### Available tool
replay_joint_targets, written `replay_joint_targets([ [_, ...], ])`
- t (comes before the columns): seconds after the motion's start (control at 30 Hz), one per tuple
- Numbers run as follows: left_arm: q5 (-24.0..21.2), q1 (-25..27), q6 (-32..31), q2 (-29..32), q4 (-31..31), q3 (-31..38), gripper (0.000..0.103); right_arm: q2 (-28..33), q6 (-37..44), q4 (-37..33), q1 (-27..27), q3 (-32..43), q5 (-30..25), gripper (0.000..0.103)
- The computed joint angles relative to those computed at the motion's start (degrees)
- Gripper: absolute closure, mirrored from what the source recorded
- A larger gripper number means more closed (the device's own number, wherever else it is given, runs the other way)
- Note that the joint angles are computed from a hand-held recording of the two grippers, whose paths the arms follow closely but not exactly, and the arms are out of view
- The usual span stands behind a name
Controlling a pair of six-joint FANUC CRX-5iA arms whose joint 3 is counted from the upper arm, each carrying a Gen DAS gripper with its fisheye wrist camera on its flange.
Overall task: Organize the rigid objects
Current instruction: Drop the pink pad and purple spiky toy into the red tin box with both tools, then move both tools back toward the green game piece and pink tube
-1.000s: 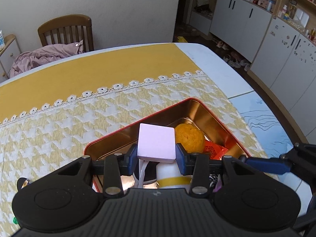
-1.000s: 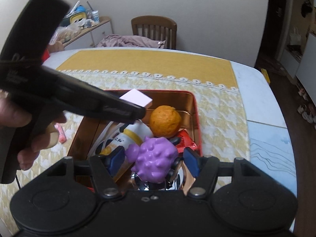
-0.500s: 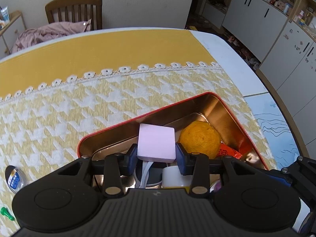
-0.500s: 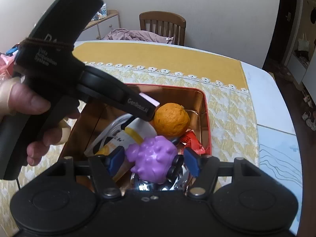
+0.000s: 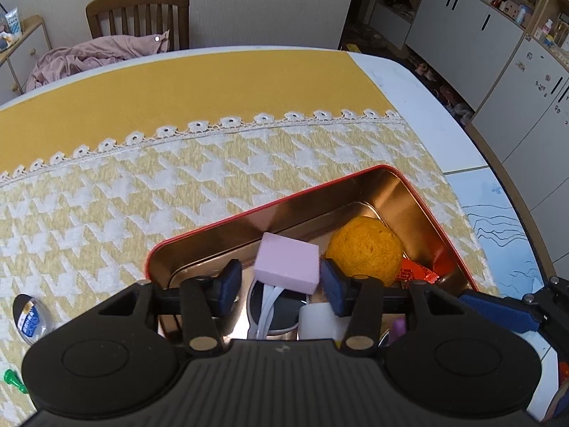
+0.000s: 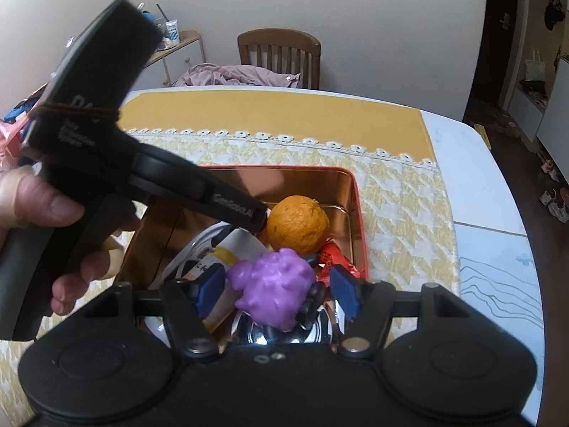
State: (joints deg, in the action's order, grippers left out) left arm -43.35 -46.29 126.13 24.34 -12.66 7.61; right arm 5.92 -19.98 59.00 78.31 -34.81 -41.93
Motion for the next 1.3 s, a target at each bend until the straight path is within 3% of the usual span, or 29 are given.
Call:
replay_joint_targets([
  [0.3,2.69,-0.35,1.44,-5.1,-2.27,-4.79,0.046,-1.31,-2.82,0.03,1.22,-0.41,-2.02,0.035],
  [0.67,6.34,-0.82,3.82,-15.21,-6.72,-13.43,0.046,-2.94,-6.09,-0.23,5.06,0.2,-7.38,0.024],
  [0.83,8.4,-0.84,4.08,-20.93,-8.5,-18.39,0.035,-2.94,-8.74,0.77,6.9,1.16,-9.49,0.018],
  [1.07,9.55,0.51,2.68,-28.37,-9.62,-24.78,0.034,-0.24,-10.31,2.98,8.74,4.62,-10.94,0.008],
  [1.2,9.31,0.69,5.15,-32.78,-13.6,-28.07,0.023,2.35,-10.33,4.05,9.01,7.32,-10.51,0.002],
  [1.3,11.21,3.64,1.4,-36.62,-10.59,-32.48,0.02,4.66,-9.62,4.37,9.16,9.74,-10.38,0.0],
])
